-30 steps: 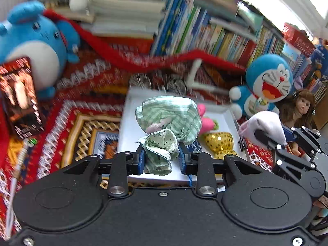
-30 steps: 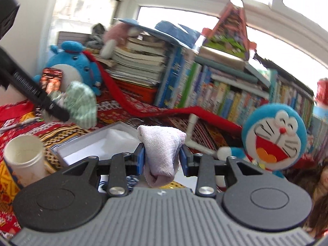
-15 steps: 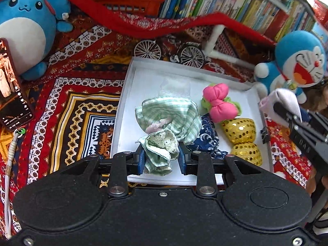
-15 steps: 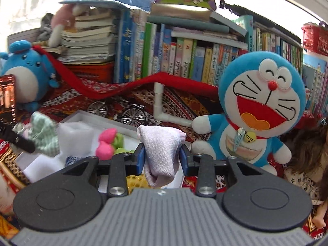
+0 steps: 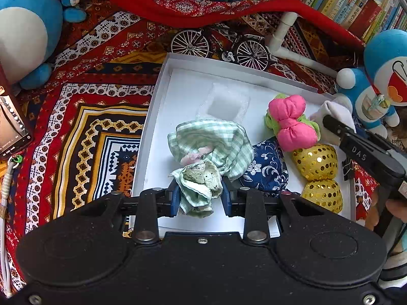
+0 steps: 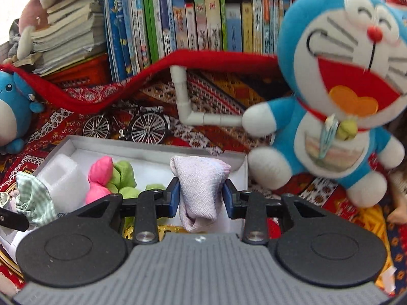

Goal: Organize soft objects
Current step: 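Open both tools to drop the cloth and sock into the tray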

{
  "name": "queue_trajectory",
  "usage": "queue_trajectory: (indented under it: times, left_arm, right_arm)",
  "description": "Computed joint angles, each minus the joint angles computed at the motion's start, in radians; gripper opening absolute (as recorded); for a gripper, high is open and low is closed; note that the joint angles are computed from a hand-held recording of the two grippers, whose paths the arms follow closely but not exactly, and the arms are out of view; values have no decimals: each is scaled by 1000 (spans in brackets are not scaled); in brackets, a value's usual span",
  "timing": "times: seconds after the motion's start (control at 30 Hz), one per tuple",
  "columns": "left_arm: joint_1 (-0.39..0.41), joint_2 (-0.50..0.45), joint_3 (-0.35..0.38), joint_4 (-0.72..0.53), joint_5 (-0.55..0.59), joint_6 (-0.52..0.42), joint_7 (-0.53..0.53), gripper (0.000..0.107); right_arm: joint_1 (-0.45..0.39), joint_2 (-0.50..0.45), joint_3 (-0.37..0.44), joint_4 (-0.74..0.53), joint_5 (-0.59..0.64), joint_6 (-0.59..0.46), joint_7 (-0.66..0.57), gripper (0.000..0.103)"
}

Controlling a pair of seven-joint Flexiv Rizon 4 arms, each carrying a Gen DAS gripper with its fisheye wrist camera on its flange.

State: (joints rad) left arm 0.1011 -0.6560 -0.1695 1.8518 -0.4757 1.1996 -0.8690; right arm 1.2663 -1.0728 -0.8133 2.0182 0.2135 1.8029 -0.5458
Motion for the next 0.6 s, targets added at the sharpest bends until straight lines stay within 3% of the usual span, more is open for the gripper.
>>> queue_trajectory:
  times: [0.23, 0.37, 0.43, 0.6]
  left_arm:
    - [-7, -21, 10, -25, 9, -22, -24, 32]
    - [-5, -24, 6, -23, 10, -13, -23, 34]
    - [-2, -20, 0, -17, 9, -3, -17, 38]
    - [19, -7, -28, 4, -20, 8, 3, 43]
  right_arm:
    - [-17, 2, 19, -9, -5, 7, -5, 43]
    - [-22, 6, 29, -9, 8, 29, -13, 49]
    - [-22, 8, 32, -10, 18, 36, -18, 58]
    - [-4, 12, 26, 1, 48, 56, -27, 63]
